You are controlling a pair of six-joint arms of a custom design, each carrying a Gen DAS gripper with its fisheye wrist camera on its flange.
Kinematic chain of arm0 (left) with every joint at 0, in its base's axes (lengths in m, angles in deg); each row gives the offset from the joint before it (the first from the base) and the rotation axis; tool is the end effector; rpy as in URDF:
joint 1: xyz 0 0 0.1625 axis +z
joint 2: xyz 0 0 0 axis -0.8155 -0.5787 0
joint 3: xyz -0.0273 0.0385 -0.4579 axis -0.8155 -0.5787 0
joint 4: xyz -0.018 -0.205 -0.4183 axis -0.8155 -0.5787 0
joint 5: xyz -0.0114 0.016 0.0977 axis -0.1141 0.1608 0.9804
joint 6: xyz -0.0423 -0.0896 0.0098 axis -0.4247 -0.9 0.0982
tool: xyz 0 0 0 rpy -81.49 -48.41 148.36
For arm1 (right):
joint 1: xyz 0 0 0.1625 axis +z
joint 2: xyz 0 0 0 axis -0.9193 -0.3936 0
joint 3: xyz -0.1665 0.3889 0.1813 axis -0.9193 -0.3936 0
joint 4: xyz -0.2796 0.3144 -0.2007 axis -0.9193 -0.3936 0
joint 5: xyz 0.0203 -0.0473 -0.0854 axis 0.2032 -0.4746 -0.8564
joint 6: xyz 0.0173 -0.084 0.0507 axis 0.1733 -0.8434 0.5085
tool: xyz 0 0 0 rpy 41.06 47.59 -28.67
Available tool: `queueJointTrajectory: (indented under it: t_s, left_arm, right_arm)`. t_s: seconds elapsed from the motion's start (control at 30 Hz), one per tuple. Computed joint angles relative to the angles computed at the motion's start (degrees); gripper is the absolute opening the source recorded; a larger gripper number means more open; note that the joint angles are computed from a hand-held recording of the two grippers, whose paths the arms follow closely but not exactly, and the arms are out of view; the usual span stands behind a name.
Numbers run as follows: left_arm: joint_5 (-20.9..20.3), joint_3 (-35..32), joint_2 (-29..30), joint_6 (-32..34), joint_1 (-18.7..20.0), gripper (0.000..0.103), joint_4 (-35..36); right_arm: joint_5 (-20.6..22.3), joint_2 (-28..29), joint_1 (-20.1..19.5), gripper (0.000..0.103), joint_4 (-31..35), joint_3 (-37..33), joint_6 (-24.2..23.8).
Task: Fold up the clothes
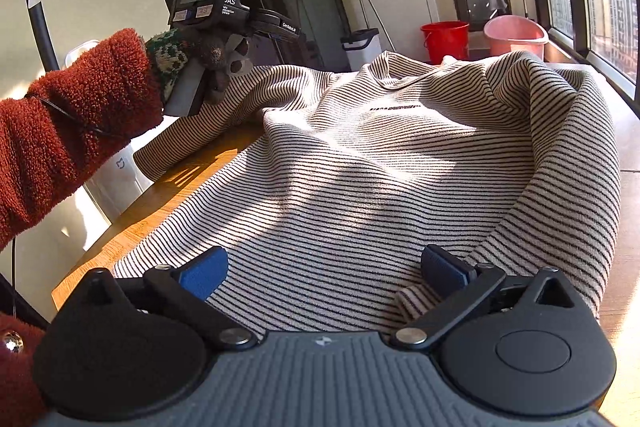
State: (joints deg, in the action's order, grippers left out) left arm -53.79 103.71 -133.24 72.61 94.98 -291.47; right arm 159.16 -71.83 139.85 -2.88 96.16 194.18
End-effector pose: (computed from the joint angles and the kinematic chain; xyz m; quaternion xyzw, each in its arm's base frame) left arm -0.2157 -0.4775 0.1018 0.2589 0.7675 -0.4277 0.4013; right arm 0.0810 -0.2558 0.1354 0.3034 -0.8931 0.3155 0.1036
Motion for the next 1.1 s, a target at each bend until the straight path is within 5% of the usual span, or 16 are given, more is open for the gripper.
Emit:
queueJointTrajectory:
  t_s: [0.23, 0.33, 0.43, 0.5, 0.63, 0.67, 0.73, 0.77, 0.83, 1.1]
  left_arm:
    - [-11.5, 9.5, -11.6, -12.6, -1.7, 0.082, 12.2]
    - [-14.7, 13.9, -14.9, -16.1, -3.6, 0.087, 14.7]
    - [-13.1, 17.7, -15.2, -15.6, -6.8, 0.096, 13.4]
    - [-6.9, 19.4, -13.9, -13.8, -9.3, 0.096, 14.5]
    - [0.3, 19.2, -15.4, -17.3, -7.4, 0.096, 24.4]
    - [0.9, 18.8, -16.0, -18.4, -5.8, 0.094, 26.3]
    - [2.1, 18.4, -16.8, -21.1, -3.8, 0.073, 30.1]
    - [2.7, 18.2, -17.4, -22.9, -2.8, 0.037, 32.9]
    - [1.9, 18.2, -19.7, -27.1, -1.8, 0.015, 36.2]
    - [-10.9, 21.1, -34.7, -32.9, -8.0, 0.012, 33.2]
  right_arm:
    - [3.2, 0.9, 2.6, 0.103, -1.2, -0.4, 0.5]
    - [4.6, 1.5, 3.8, 0.103, -1.1, -0.8, 0.6]
    - [5.7, 1.8, 4.9, 0.103, -1.2, -1.1, 1.1]
    - [7.1, 2.2, 6.0, 0.103, -1.9, -1.1, 1.2]
    - [9.6, 2.9, 8.1, 0.103, -3.5, -1.0, 1.4]
    - [10.1, 2.9, 8.4, 0.103, -3.6, -1.0, 1.3]
    - [10.3, 2.8, 8.6, 0.103, -3.6, -1.1, 1.3]
    - [10.2, 2.7, 8.5, 0.103, -3.6, -1.0, 1.3]
    - [9.5, 2.5, 7.9, 0.103, -3.3, -1.0, 1.2]
    - [7.5, 1.8, 6.3, 0.103, -2.4, -0.8, 0.9]
